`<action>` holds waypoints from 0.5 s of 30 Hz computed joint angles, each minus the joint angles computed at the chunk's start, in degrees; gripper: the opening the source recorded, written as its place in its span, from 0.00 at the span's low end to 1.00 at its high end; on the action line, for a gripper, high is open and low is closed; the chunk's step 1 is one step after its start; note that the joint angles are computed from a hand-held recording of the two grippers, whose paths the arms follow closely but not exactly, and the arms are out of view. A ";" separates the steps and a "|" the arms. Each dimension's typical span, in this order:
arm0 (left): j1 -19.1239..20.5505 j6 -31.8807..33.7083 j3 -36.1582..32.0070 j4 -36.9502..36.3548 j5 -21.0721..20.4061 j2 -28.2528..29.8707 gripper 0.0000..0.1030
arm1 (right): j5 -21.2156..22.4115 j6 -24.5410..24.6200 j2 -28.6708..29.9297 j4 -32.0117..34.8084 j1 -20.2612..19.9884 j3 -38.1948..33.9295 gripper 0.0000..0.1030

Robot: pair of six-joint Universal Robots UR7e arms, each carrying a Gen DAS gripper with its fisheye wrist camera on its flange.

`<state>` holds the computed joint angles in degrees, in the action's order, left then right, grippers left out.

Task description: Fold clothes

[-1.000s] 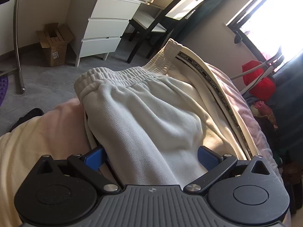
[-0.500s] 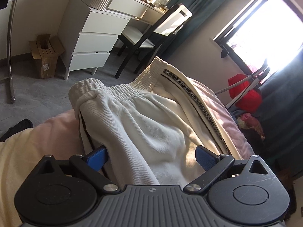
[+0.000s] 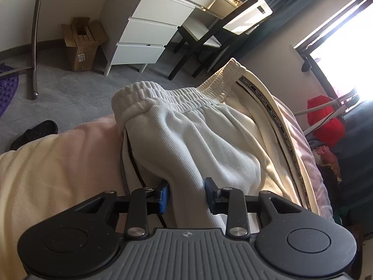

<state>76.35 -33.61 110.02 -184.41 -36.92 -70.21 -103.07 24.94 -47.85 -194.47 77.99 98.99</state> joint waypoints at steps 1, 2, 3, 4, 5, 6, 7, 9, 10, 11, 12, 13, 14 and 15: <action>-0.16 0.66 0.19 -1.42 0.31 0.12 0.20 | -0.27 -0.26 0.00 -0.20 0.05 0.15 0.13; -0.34 1.17 0.49 -2.94 0.49 0.13 0.15 | -0.55 -0.52 0.00 -0.40 0.10 0.32 0.11; -0.52 1.69 0.78 -4.45 0.67 0.15 0.13 | -1.20 -1.33 0.03 -1.35 0.33 0.55 0.11; -0.76 2.31 1.35 -6.73 0.38 -0.02 0.10 | -2.14 -2.34 0.03 -2.87 0.72 0.90 0.09; -1.00 2.91 1.89 -8.98 0.07 -0.18 0.09 | -3.06 -3.39 0.04 -4.41 1.13 1.24 0.08; -1.40 4.23 2.71 -12.11 -0.47 -0.53 0.08 | -3.72 -4.76 -0.10 -5.62 1.66 1.58 0.08; -1.87 5.99 3.68 -15.56 -0.92 -0.95 0.08 | -4.34 -6.16 -0.24 -6.81 2.21 1.91 0.08; -3.03 8.72 5.57 -21.48 -1.11 -1.86 0.08 | -4.27 -6.90 -0.87 -9.29 2.97 2.93 0.08; -3.70 10.25 6.57 -24.70 -1.25 -2.37 0.08 | -3.55 -6.57 -1.26 -11.00 3.19 3.58 0.08; -4.13 11.23 6.98 -25.98 -1.37 -2.75 0.07 | -3.49 -6.93 -1.50 -12.24 3.54 3.91 0.08; -4.56 12.20 7.38 -27.24 -1.50 -3.14 0.07 | -3.45 -7.33 -1.74 -13.45 3.91 4.21 0.08; -4.99 13.17 7.77 -28.47 -1.64 -3.53 0.07 | -3.79 -8.10 -1.90 -14.17 4.43 4.16 0.08; -5.32 14.60 7.52 -29.16 -1.77 -3.52 0.07 | -3.85 -8.69 -2.08 -14.18 4.82 3.82 0.08; -5.65 15.96 7.03 -29.22 -1.64 -3.46 0.08 | -3.90 -9.27 -2.25 -14.13 5.20 3.45 0.08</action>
